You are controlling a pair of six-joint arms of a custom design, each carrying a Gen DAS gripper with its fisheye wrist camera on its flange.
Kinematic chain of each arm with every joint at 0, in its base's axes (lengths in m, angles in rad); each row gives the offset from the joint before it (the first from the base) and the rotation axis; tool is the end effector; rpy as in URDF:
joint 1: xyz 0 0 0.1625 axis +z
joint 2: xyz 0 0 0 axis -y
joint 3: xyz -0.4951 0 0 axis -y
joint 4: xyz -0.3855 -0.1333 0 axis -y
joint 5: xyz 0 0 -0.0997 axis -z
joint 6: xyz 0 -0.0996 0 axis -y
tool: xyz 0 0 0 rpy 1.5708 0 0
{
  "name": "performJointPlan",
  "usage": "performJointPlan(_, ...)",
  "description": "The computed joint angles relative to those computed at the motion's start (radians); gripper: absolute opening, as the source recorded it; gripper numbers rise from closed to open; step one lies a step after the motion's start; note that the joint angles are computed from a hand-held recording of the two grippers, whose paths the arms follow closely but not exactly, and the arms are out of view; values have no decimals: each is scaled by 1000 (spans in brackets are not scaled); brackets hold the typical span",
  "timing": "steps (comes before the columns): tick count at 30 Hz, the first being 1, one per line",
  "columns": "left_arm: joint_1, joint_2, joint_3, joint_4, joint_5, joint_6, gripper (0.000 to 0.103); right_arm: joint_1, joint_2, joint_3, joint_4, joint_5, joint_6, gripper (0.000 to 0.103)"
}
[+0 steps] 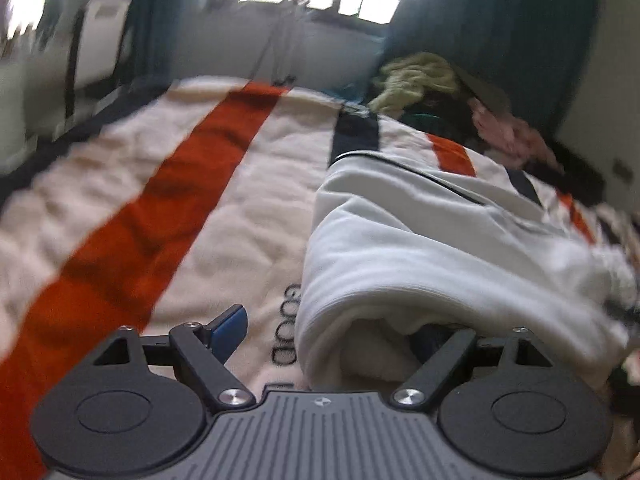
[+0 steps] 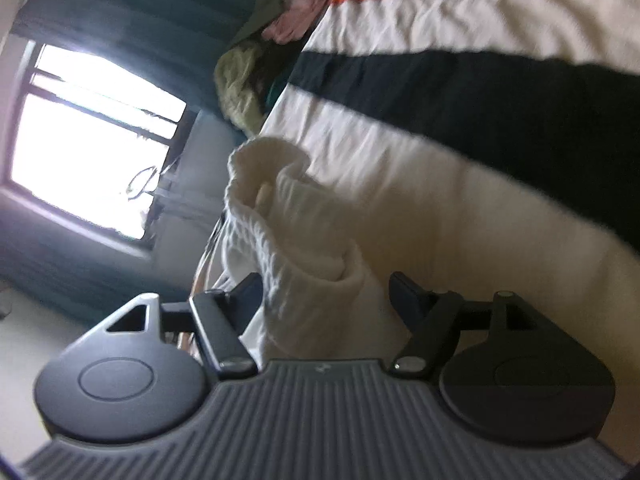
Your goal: Fold clothes
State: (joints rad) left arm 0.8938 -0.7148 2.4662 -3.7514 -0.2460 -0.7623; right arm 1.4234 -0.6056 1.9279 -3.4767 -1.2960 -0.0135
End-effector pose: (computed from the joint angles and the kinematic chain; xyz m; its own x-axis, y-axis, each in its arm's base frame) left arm -0.0748 -0.4600 0.1272 -0.7135 -0.6067 -0.3505 0.1063 0.4007 -0.9100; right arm 0.0649 -0.6545 0.0456 -0.9756 -0.0177 -0.2190 0.1094 0.8253 -0.5540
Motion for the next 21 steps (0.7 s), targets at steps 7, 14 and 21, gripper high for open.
performJointPlan(7, 32, -36, 49, -71, -102, -134, 85, 36, 6, -15, 87, -97, -128, 87)
performJointPlan(14, 26, -60, 52, 5, -106, -161, 87, 63, 15, -25, 107, -135, -266, 85)
performJointPlan(21, 22, -130, 96, 23, -231, -190, 84, 86, 13, -1, 44, -228, -244, 42)
